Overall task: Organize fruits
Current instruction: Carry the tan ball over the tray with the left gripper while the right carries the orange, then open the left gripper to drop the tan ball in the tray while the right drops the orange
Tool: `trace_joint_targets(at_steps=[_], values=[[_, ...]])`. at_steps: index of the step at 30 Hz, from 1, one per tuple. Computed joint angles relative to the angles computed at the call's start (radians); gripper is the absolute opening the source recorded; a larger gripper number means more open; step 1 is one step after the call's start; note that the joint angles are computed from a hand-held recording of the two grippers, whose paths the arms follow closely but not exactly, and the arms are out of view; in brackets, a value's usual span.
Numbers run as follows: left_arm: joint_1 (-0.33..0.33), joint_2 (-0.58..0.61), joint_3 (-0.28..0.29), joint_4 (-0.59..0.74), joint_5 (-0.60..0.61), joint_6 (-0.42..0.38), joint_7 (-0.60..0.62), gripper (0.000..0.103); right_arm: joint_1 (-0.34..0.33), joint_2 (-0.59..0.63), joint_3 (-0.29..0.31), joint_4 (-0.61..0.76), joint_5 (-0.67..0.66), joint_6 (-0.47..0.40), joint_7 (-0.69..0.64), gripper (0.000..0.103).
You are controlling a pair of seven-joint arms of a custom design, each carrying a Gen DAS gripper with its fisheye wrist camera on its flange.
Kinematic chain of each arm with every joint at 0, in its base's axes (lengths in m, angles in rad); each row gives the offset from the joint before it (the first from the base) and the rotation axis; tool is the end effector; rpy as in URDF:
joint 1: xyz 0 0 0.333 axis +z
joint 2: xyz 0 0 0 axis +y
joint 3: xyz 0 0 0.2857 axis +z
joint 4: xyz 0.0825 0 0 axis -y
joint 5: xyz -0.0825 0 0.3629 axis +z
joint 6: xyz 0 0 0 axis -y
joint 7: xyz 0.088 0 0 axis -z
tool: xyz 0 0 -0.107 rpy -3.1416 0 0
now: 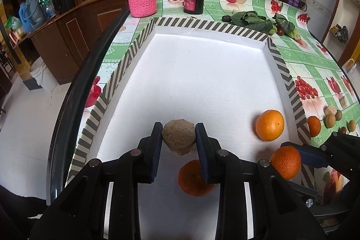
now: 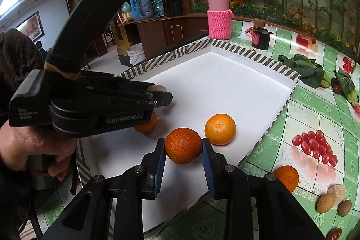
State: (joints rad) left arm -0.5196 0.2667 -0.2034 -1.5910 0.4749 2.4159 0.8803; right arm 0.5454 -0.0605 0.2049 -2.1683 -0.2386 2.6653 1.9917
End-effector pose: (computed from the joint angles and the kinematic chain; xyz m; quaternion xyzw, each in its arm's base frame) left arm 0.5037 -0.4217 0.5227 -0.5704 0.7547 -0.2583 0.1958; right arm 0.3968 0.3812 0.4627 -0.8276 0.4832 -0.1397 0.2493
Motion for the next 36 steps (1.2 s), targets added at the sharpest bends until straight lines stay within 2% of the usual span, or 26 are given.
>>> trace_joint_targets(at_steps=[36], values=[[0.015,0.003,-0.008,0.003,-0.077,-0.008,0.043,0.029,0.005,0.011,0.008,0.024,-0.085,-0.049,0.049,0.032]])
